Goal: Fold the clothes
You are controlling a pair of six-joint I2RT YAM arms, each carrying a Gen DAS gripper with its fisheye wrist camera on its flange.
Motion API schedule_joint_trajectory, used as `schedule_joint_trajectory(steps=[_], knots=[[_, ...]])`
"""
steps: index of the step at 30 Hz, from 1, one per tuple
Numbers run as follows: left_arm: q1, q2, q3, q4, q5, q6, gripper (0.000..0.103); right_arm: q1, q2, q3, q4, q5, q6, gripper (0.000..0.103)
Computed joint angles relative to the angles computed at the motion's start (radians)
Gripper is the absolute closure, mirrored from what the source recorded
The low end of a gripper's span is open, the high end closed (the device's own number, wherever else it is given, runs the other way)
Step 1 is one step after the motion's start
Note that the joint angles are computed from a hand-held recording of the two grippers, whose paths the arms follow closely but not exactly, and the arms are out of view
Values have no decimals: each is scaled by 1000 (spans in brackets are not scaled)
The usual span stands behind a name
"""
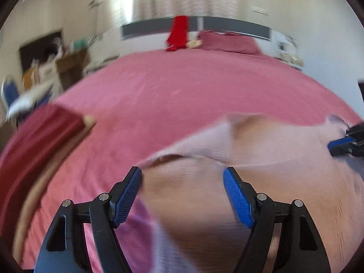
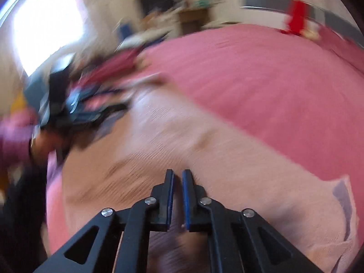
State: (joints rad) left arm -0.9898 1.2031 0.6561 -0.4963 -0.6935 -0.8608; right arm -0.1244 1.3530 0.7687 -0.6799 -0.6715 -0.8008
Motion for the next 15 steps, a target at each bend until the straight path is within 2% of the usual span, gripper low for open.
schedule_joint_trajectory(steps=[1, 3, 4, 7, 9, 10, 12, 13, 15], knots=[[15, -36, -20, 5, 27, -13, 26, -17, 44, 21, 25, 17, 50, 95], [-17, -92, -29, -48, -16, -97, 26, -73, 27, 36, -16, -52, 98, 91], [-60, -107, -18, -101, -65, -162, 26, -89, -30, 16, -24, -66, 106, 78], [-222, -110, 33, -256, -224, -355, 26, -187, -248, -32, -187, -120, -16, 76], [-233, -152, 22, -222, -246, -287, 26, -294, -323, -44, -313, -161, -114, 76], [-276, -140, 28, -189, -248, -266, 26, -361, -312, -37, -386, -181, -176, 76], [-346, -56, 69, -108, -228, -199, 26, -507, -253, -12, -549, -202, -332, 75], [-363, -17, 91, -86, -219, -155, 26, -612, -189, 22, -657, -186, -453, 75], [-390, 84, 128, 4, -195, -33, 26, -742, -112, 24, -721, -184, -577, 75]])
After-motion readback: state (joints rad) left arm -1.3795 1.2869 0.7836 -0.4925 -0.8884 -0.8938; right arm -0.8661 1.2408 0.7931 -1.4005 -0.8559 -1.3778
